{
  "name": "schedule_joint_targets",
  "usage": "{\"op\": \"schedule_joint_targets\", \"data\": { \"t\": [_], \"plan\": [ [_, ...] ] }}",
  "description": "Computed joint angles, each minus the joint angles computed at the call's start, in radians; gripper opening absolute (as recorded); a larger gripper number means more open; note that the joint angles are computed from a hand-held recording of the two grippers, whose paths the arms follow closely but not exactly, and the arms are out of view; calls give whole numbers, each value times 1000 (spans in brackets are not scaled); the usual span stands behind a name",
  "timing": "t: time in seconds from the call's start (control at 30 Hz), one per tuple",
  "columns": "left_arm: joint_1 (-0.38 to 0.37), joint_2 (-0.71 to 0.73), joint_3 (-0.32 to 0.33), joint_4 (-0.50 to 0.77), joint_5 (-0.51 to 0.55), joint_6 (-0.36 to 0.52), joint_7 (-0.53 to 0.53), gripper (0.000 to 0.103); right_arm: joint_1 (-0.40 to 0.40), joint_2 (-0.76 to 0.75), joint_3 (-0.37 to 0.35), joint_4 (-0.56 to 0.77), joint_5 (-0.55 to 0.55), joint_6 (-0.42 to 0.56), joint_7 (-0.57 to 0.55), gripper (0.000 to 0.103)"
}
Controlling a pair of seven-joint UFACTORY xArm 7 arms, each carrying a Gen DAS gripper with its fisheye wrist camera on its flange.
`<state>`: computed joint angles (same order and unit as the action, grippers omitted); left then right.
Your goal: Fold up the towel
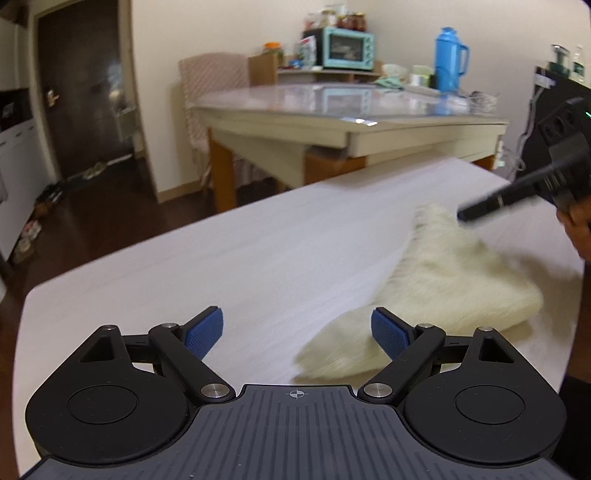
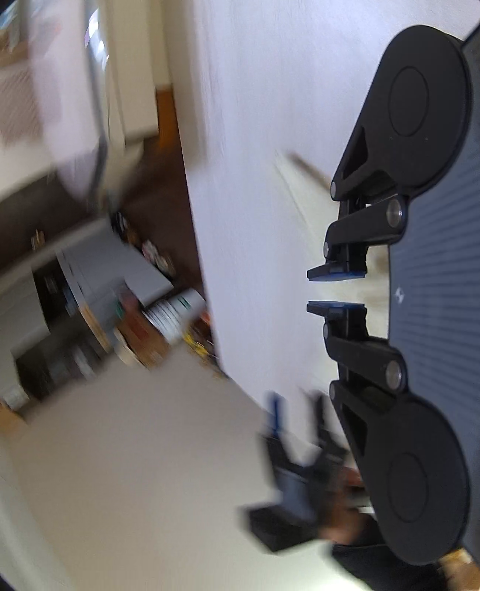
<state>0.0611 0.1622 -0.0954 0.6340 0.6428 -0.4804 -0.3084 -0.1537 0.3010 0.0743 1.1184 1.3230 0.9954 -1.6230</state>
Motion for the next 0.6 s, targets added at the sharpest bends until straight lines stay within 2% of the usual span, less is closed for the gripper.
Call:
{"op": "schedule_joint_targets", "data": {
  "t": [0.03, 0.13, 0.23, 0.33, 0.43, 0.6],
  "plan": [
    [-7, 2, -5, 4, -1, 3, 5, 91, 3, -38, 5, -46, 3, -10, -59, 15],
    [-62, 4, 4, -5, -89, 30, 106, 91, 40, -161, 3, -194, 36, -66, -247, 15],
    [-89, 11, 6, -12, -168, 51, 164, 91, 85, -214, -13, -262, 51, -111, -338, 15],
    [-95, 19, 2, -22, -219, 48, 196, 93, 131, -236, -19, -307, 71, -199, -416, 14],
    [-67, 22, -19, -20, -202, 54, 155, 94, 146, -238, -33, -316, 70, -207, -427, 14],
    [-143, -3, 7, -20, -342, 114, 246, 94, 148, -259, -52, -328, 88, -176, -421, 15]
  ]
}}
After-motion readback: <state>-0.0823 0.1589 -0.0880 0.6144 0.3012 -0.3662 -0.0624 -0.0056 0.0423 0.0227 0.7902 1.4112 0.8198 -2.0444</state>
